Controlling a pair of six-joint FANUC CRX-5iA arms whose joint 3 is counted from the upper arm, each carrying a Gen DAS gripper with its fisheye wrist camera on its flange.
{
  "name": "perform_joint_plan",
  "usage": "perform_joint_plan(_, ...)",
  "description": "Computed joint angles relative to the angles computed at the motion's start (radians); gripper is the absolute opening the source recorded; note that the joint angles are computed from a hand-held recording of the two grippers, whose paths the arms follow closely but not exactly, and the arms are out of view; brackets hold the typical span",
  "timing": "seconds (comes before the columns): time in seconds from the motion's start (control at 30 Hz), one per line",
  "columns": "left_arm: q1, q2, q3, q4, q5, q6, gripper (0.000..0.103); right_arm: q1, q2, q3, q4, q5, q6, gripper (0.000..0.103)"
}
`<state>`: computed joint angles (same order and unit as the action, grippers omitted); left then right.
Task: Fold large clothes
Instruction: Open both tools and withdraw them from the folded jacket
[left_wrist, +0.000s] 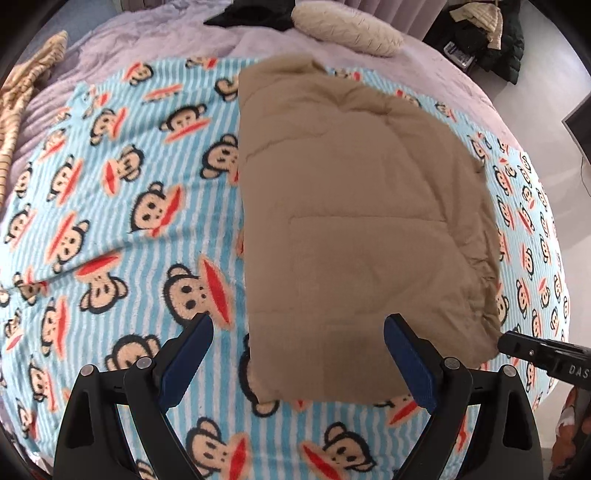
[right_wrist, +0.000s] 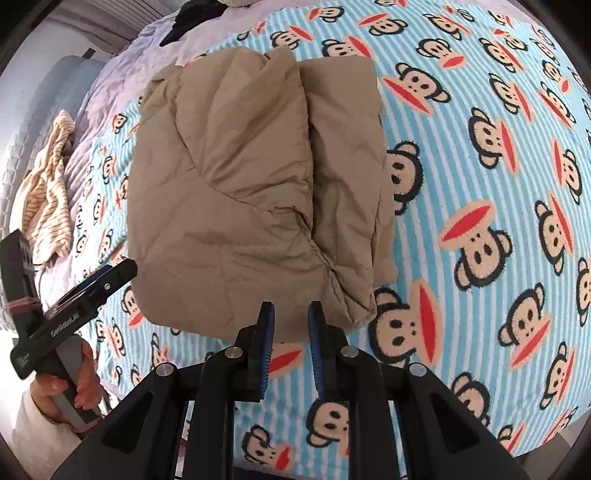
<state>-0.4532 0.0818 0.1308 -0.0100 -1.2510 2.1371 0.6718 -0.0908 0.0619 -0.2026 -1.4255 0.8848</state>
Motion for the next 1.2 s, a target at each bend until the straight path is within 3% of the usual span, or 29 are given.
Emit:
perform_joint_plan(0.3, -0.127, -0.005, 0.143, -0.158, -0.154, 0.161, 0.094, -0.014, -0.052, 0.017, -0.036, -0.022, 0.025, 0.021)
perform_joint_plan(0.4, -0.196, -0.001, 0.209, -0.239, -0.212, 0.224, 0.103, 0.012, -0.082, 0.015, 0.013, -0.039, 0.009, 0.021)
perform_joint_plan(0.7, -0.356, 0.023, 0.397, -0.415, -0.404, 0.362, 0.103, 0.038, -0.14, 0.05, 0.066, -0.088, 0.019, 0.022)
perform_joint_plan(0.73, -0.362, 0.013, 0.402, -0.419, -0.4, 0.377, 0.103, 0.055, -0.148, 0.057, 0.091, -0.093, 0.016, 0.025)
perform_joint_plan(0.8, -0.363, 0.007, 0.417, -0.417, -0.402, 0.386, 0.103, 0.089, -0.163, 0.065, 0.138, -0.094, -0.003, 0.041)
perform_joint_plan(0.83, -0.367, 0.012, 0.434, -0.425, -0.417, 0.386, 0.103, 0.107, -0.167, 0.071, 0.165, -0.094, -0.013, 0.056)
perform_joint_plan(0.87, -0.371, 0.023, 0.463, -0.436, -0.441, 0.379, 0.103, 0.125, -0.173, 0.074, 0.195, -0.091, -0.023, 0.063)
perform_joint_plan(0.93, -0.37, 0.035, 0.505, -0.443, -0.469, 0.357, 0.103, 0.166, -0.18, 0.082, 0.258, -0.089, -0.051, 0.064)
perform_joint_plan(1.0, -0.372, 0.036, 0.532, -0.456, -0.479, 0.339, 0.103, 0.192, -0.179, 0.094, 0.296, -0.089, -0.077, 0.073)
perform_joint_plan(1.03, -0.378, 0.039, 0.552, -0.474, -0.491, 0.328, 0.103, 0.208, -0.179, 0.101, 0.322, -0.079, -0.093, 0.083)
perform_joint_plan(1.2, -0.361, 0.054, 0.625, -0.496, -0.552, 0.247, 0.103, 0.293, -0.171, 0.106, 0.474, -0.054, -0.189, 0.089)
